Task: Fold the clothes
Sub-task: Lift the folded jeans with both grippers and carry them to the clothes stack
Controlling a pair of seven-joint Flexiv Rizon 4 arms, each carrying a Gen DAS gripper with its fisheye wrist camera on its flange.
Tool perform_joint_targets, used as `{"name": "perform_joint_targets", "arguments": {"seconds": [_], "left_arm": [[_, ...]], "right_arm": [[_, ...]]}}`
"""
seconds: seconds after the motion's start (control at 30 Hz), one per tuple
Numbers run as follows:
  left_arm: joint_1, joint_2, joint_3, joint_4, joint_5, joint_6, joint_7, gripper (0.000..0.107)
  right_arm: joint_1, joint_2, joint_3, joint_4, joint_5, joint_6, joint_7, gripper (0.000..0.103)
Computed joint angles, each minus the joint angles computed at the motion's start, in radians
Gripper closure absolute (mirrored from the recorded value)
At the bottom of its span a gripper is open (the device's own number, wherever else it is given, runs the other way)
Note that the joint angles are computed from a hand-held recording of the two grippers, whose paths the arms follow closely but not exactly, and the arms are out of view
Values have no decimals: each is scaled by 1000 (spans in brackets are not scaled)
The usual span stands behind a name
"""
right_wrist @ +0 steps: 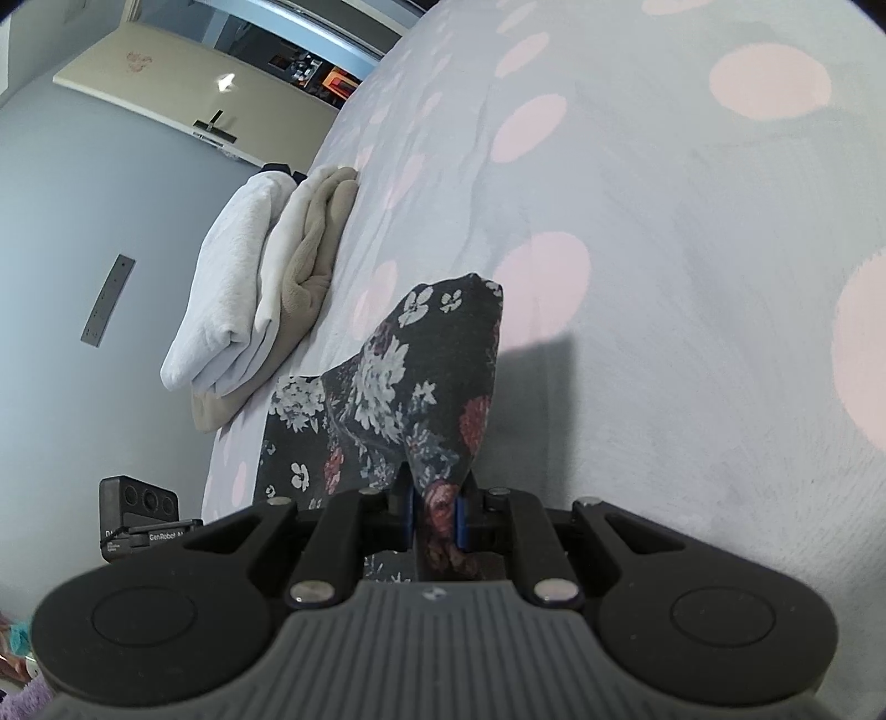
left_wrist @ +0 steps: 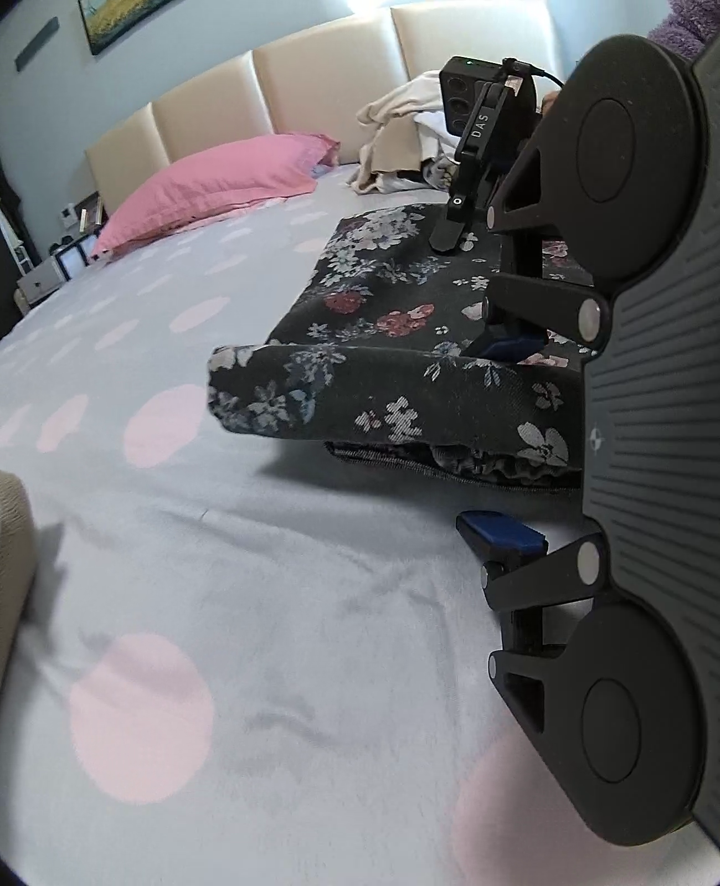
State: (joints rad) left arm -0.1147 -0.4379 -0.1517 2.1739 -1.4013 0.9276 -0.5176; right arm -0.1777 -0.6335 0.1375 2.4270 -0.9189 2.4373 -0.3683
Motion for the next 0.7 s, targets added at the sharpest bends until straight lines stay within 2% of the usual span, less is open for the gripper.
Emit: {"name": "perform_joint_targets", "arguments": {"seconds": [0.13,0.23,0.4,0.7], "left_arm": [[-11,-15,-10,-15,9,8,8,56],[-9,-11,-13,-16,8,6,21,65],[-28,24,-13,13,-76,23,83,76],[-82,142,34,75,-168,46,165,80]], "right_arm": [[6,-8,0,-3,14,-1,-3,88],[9,-8,2,1,27,4,-15,88],[12,9,5,18,42,19,-33,88],[29,126,6,36,26,1,-23,88]]}}
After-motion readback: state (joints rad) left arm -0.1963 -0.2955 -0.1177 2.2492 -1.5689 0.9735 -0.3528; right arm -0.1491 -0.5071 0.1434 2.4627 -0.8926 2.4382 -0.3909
